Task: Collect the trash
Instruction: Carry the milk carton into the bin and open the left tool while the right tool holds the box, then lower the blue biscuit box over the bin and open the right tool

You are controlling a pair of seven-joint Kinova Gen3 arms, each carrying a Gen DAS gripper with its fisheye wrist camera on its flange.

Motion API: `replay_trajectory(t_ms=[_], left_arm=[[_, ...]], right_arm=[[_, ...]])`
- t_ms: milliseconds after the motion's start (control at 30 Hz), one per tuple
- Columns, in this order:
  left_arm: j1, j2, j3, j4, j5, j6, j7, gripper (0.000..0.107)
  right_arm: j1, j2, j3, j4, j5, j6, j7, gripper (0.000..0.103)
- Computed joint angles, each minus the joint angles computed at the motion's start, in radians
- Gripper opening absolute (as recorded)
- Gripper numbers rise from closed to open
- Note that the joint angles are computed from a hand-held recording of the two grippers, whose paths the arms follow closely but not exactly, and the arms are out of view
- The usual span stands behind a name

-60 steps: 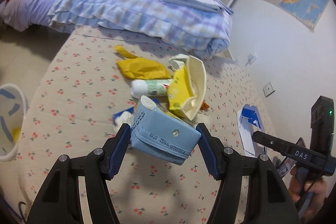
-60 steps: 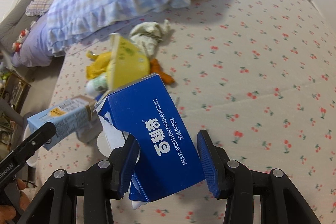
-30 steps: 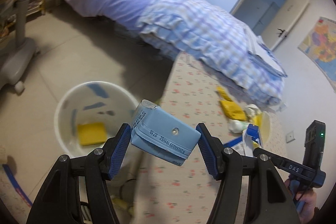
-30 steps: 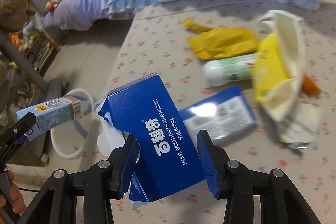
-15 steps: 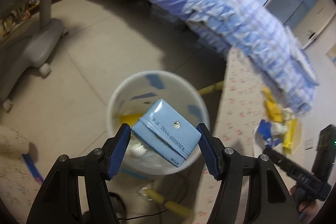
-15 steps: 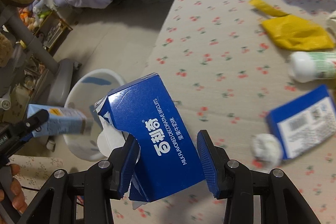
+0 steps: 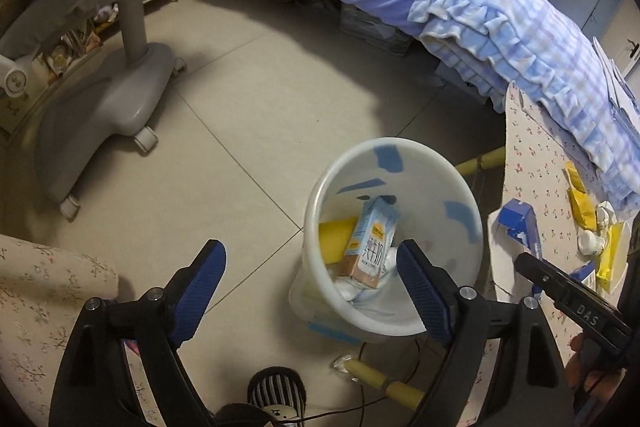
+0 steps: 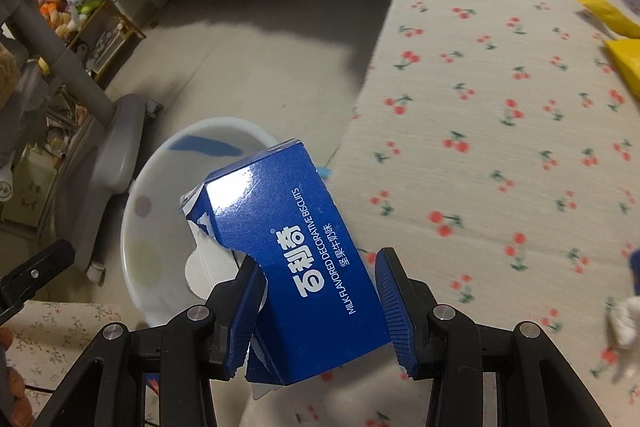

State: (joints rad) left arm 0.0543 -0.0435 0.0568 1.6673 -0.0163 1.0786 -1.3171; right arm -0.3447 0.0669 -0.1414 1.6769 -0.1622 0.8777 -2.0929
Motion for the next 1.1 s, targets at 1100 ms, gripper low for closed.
replay_trajectory(t_ms=[1100], left_arm=[[0.048, -0.005, 0.037, 0.002, 0.039, 0.009, -0.021, 0.089]], right_arm=[[0.067, -0.155, 0.032, 0.047, 0.073, 0.107, -0.004, 0.077]])
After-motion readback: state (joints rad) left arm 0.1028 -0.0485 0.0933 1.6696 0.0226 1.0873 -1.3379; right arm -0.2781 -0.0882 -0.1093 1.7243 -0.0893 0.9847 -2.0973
